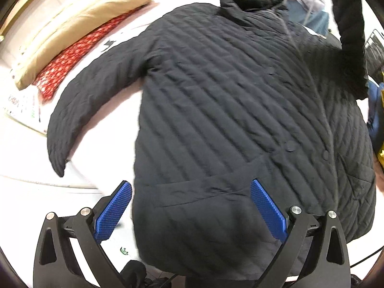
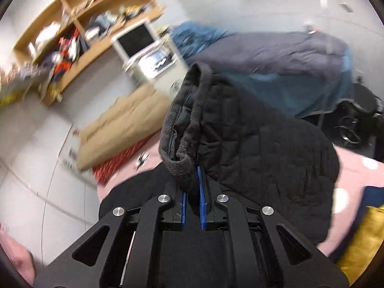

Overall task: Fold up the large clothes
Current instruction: 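Grasp the jacket collar with the right gripper and lift it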

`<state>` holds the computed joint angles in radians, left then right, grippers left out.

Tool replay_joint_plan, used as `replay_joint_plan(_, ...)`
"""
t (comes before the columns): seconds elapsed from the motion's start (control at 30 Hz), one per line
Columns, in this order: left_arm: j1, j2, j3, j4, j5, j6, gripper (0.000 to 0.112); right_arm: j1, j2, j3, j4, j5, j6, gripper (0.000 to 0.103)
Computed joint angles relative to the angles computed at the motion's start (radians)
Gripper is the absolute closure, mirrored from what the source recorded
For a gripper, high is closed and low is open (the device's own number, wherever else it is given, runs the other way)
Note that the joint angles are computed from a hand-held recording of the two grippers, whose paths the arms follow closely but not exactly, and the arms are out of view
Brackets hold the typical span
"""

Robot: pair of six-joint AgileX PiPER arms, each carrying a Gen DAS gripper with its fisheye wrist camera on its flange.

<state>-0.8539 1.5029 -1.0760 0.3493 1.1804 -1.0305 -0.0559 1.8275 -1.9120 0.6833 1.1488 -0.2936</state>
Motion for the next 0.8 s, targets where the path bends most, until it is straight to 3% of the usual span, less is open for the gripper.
replay_joint_plan(0.23,0.076,-0.078,0.089,0.018,0.007,0.011,0.016,0.215,0.187,-0.086,-0.177,-0.035,0.184,0.093)
replay_joint_plan(0.3,0.102,-0.089,0.099,0.024,0.004,0.023,0.016,0.251,0.218,-0.084,-0.223,-0.035,0.22,0.089)
replay_joint_plan(0.33,0.12,-0.091,0.1,0.027,0.001,0.033,0.016,0.271,0.242,-0.102,-0.247,-0.015,0.243,0.08)
replay_joint_plan(0.37,0.127,-0.093,0.102,0.029,0.0,0.036,0.016,0.274,0.243,-0.094,-0.245,-0.006,0.241,0.058)
replay_joint_plan(0.43,0.148,-0.085,0.094,0.033,-0.005,0.05,0.016,0.283,0.212,-0.026,-0.213,-0.043,0.204,0.033)
replay_joint_plan(0.6,0.177,-0.039,0.044,0.041,-0.024,0.095,0.016,0.306,0.106,0.153,-0.257,-0.126,0.117,0.029)
replay_joint_plan(0.8,0.168,0.079,-0.095,0.041,-0.075,0.178,0.016,0.171,0.072,0.302,-0.311,-0.148,0.169,0.029)
